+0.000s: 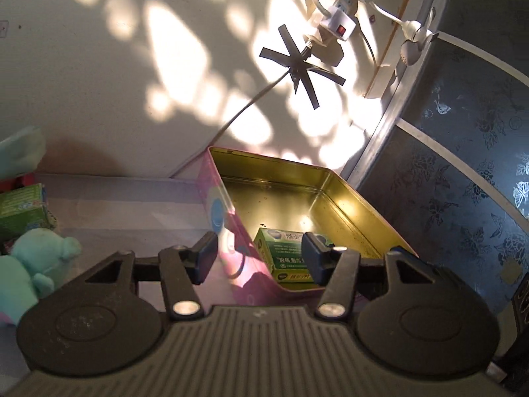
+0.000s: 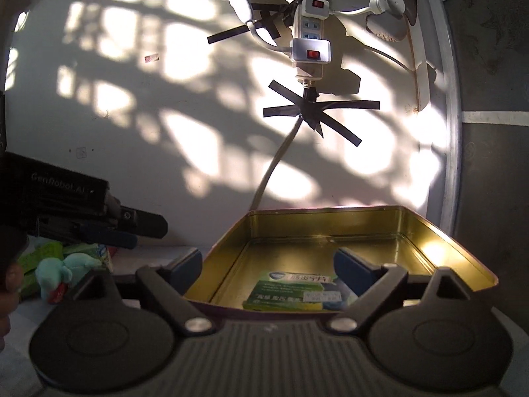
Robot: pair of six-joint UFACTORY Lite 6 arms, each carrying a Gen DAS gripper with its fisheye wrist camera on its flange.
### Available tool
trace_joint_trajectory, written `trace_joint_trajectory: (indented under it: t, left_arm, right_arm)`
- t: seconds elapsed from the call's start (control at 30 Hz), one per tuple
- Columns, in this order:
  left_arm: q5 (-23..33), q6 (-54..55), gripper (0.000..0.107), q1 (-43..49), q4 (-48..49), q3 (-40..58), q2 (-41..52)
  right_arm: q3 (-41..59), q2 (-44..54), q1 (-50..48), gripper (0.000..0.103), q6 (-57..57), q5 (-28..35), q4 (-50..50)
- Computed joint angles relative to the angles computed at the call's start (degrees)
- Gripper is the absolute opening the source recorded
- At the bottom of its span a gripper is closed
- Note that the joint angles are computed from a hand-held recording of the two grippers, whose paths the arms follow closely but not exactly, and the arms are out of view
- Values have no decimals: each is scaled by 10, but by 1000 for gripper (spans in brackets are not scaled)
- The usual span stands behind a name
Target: Organize objects
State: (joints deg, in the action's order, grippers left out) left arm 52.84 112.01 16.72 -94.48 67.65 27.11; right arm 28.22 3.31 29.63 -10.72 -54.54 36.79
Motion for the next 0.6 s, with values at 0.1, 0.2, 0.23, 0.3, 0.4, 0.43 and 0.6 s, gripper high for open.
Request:
trace_joint_trajectory:
  t: [0.1, 0.2, 0.23, 0.3, 0.4, 0.43, 0.6]
  left_arm:
    - [47, 35, 61, 109, 25, -38, -16]
    - [48, 12, 61, 194, 51, 6, 32]
    - [37, -5, 60, 211, 60, 33, 55]
    - [22, -24, 60, 241, 75, 78, 96]
    - [3, -20, 60, 268, 81, 104, 128]
    - [1, -10, 60, 275, 80, 104, 132]
    - [-35, 58, 60, 277, 45, 81, 126]
  right_arm:
    - [27, 2, 41, 83, 27, 38, -31]
    - [107, 59, 64, 68, 75, 116, -98]
    - [137, 84, 74, 66, 84, 133, -111]
    - [205, 139, 95, 64, 82, 162, -120]
    - [321, 225, 122, 62, 32, 206, -99]
    - [355, 248, 124, 62, 23, 223, -97]
    - [543, 371, 116, 62, -26, 332, -55]
